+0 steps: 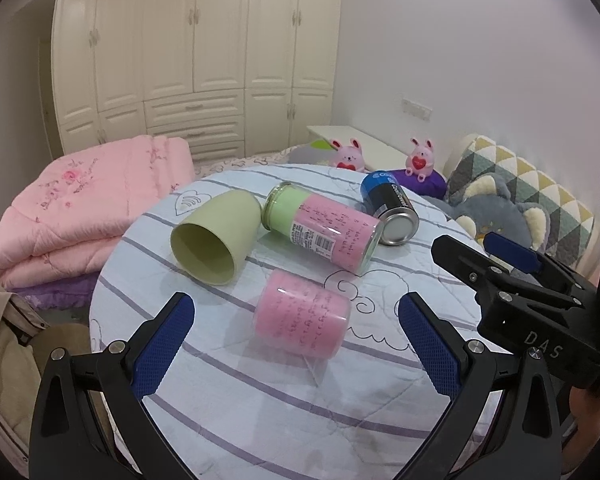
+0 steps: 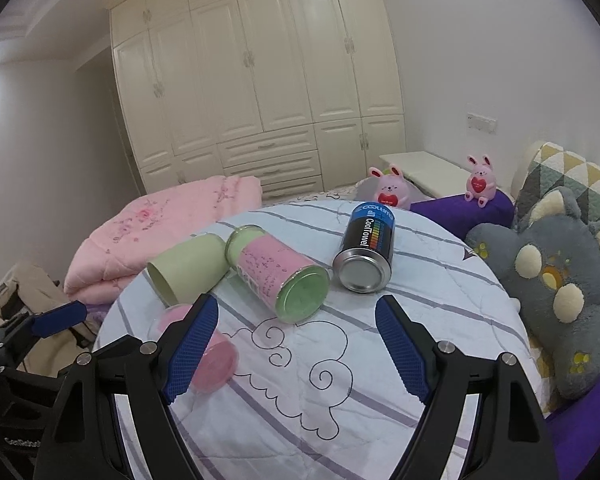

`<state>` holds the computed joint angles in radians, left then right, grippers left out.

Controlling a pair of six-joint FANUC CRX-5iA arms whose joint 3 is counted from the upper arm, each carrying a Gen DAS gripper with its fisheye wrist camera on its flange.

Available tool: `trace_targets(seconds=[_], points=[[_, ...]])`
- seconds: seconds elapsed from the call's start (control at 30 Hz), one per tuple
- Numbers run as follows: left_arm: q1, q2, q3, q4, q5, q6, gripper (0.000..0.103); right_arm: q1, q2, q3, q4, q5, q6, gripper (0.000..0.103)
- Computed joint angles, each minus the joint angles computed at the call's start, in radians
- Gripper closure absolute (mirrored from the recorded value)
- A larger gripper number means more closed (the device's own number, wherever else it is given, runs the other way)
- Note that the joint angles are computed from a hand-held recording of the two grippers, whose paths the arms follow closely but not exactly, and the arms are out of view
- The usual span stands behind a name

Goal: Flip cup upright
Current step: 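Move the right gripper to the pink-and-green canister and close around it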

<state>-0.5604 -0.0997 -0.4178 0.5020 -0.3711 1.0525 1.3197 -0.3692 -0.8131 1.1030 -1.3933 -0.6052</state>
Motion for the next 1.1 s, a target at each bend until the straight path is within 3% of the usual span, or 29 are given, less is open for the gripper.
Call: trace_targets(seconds=[0.23,0.4,0.5,0.7,0.77,0.83,0.97,1.1], points=[[0.027,0.006,0.014,-0.019,-0.012,0.030,0.000,-0.029,-0.007,-0.001,-0.007,0.031,0.041,0.021],[0.057,0.016,0.016,0.013,-0.025,0.033,0.000,-0.097,-0.022,0.007,-0.024,0.122,0.198,0.021],[0.056,0.033,0.040,-0.005,-0.039,0.064,0.000,-0.130,-0.011,0.023,-0.044,0.118,0.251,0.021],[0.057,0.072,0.094,-0.050,-0.070,0.112,0.000,-0.281,-0.019,0.032,-0.068,0.338,0.408,0.021],[0.061,0.082,0.104,-0.052,-0.076,0.118,0.000,-0.354,-0.013,0.051,-0.115,0.473,0.545,0.021],[0.064,0.092,0.113,-0.050,-0.084,0.120,0.000,-0.395,0.006,0.073,-0.152,0.529,0.639,0.021],[0.067,0.113,0.130,-0.055,-0.100,0.124,0.000,-0.466,0.080,0.146,-0.263,0.576,0.822,0.021],[0.066,0.139,0.157,-0.076,-0.119,0.148,0.000,-0.483,0.141,0.190,-0.316,0.563,0.909,0.021]])
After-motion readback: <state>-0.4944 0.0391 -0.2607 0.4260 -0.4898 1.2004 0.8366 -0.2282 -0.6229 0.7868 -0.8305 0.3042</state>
